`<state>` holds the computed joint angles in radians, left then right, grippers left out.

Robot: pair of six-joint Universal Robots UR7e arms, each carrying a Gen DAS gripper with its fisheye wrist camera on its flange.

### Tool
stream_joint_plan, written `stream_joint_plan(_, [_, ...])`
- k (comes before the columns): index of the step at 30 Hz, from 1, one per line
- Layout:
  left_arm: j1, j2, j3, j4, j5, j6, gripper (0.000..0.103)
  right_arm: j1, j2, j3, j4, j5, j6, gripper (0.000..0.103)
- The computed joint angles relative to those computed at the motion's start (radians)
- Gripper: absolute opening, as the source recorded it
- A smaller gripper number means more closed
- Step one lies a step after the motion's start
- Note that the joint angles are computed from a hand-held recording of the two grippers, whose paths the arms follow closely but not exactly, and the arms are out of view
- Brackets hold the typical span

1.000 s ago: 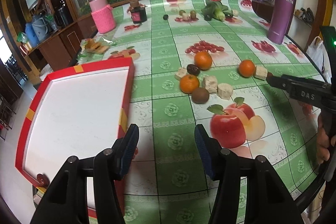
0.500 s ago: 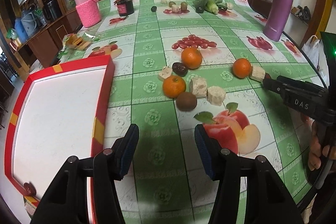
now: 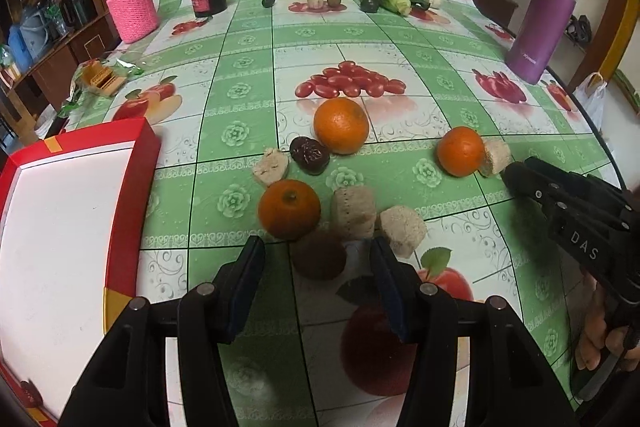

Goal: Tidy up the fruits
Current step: 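Grasp a dark red date with the right tool while the left tool grasps a brown kiwi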

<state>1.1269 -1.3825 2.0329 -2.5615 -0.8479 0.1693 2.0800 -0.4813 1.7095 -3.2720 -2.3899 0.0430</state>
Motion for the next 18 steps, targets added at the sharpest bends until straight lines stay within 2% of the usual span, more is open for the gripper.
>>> stream_joint_plan(2, [0.003, -0.006, 0.003, -0.006, -0.020, 0.023, 0.035, -0.002, -0.003, 0.004, -0.004, 0.004, 0.002, 0.025])
stream_joint_plan(4, [0.007, -0.011, 0.000, 0.000, -0.041, 0.034, 0.025, -0.003, -0.008, 0.013, -0.009, 0.010, 0.007, 0.019])
stream_joint_plan(6, [0.014, -0.020, -0.002, 0.009, -0.074, 0.038, 0.025, -0.006, -0.016, 0.024, -0.014, 0.024, 0.016, 0.019])
stream_joint_plan(10, [0.015, -0.052, 0.011, 0.024, -0.094, 0.028, 0.025, -0.011, -0.036, 0.055, -0.030, 0.058, 0.058, 0.019])
stream_joint_plan(15, [-0.004, -0.155, 0.055, 0.018, -0.116, 0.024, 0.025, -0.010, -0.058, 0.096, -0.052, 0.123, 0.125, 0.019])
stream_joint_plan(18, [-0.016, -0.228, 0.084, -0.007, -0.107, 0.038, 0.025, -0.001, -0.061, 0.107, -0.053, 0.196, 0.150, 0.019])
